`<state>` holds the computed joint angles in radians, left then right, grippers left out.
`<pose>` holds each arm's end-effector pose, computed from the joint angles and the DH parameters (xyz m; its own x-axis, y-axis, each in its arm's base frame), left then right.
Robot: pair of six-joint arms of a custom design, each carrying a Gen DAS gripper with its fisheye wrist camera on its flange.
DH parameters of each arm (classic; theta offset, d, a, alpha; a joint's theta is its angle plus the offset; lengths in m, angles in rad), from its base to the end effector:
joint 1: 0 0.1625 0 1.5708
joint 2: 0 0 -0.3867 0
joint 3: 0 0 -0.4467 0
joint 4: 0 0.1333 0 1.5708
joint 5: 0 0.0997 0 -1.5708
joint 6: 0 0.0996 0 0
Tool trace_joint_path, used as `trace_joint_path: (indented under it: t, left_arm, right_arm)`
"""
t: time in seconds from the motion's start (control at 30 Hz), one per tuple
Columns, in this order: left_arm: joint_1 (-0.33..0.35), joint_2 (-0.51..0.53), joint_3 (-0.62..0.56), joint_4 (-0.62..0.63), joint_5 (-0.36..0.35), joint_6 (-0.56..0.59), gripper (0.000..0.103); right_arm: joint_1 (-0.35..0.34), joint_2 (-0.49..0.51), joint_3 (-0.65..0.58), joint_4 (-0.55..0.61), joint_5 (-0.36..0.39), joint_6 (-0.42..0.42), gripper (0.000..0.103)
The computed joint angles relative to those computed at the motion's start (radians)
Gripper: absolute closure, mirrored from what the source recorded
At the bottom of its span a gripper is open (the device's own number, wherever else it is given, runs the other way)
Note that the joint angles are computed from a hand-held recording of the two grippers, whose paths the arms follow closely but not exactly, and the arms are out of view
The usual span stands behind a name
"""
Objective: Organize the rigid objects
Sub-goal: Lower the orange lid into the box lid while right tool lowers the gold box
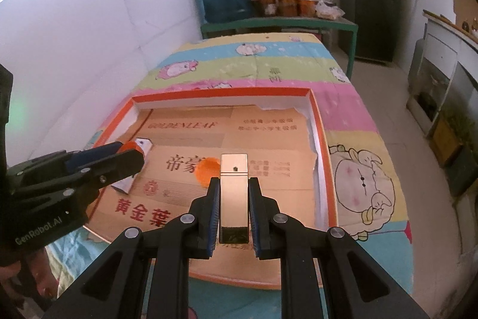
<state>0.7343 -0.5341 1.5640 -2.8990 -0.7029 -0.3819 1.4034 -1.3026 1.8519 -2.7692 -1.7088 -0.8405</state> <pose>-0.3624 -0.6090 -0.0558 -0.8208 0.0672 -0.5672 0.4349 0.7172 -0.5445 0.0142 -0.6337 0.2838 -0.7412 -0.4204 0.5234 -0.6287 0.7080 -0.3216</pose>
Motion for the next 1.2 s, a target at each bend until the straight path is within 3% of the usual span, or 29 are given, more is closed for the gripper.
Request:
trace_joint_path:
  t: [0.53,1.2]
  left_arm:
    - [0.044,0.051,-0.078,0.107,-0.007,-0.024,0.072]
    - [0.067,0.053,-0.075,0.078,-0.048,-0.007,0.072]
  right_arm:
    - [0.003,0.076,-0.063,0.004,-0.048,-0.017,0.085]
    - [0.005,0.117,-0.087,0.015,-0.094,-0.029,0.085]
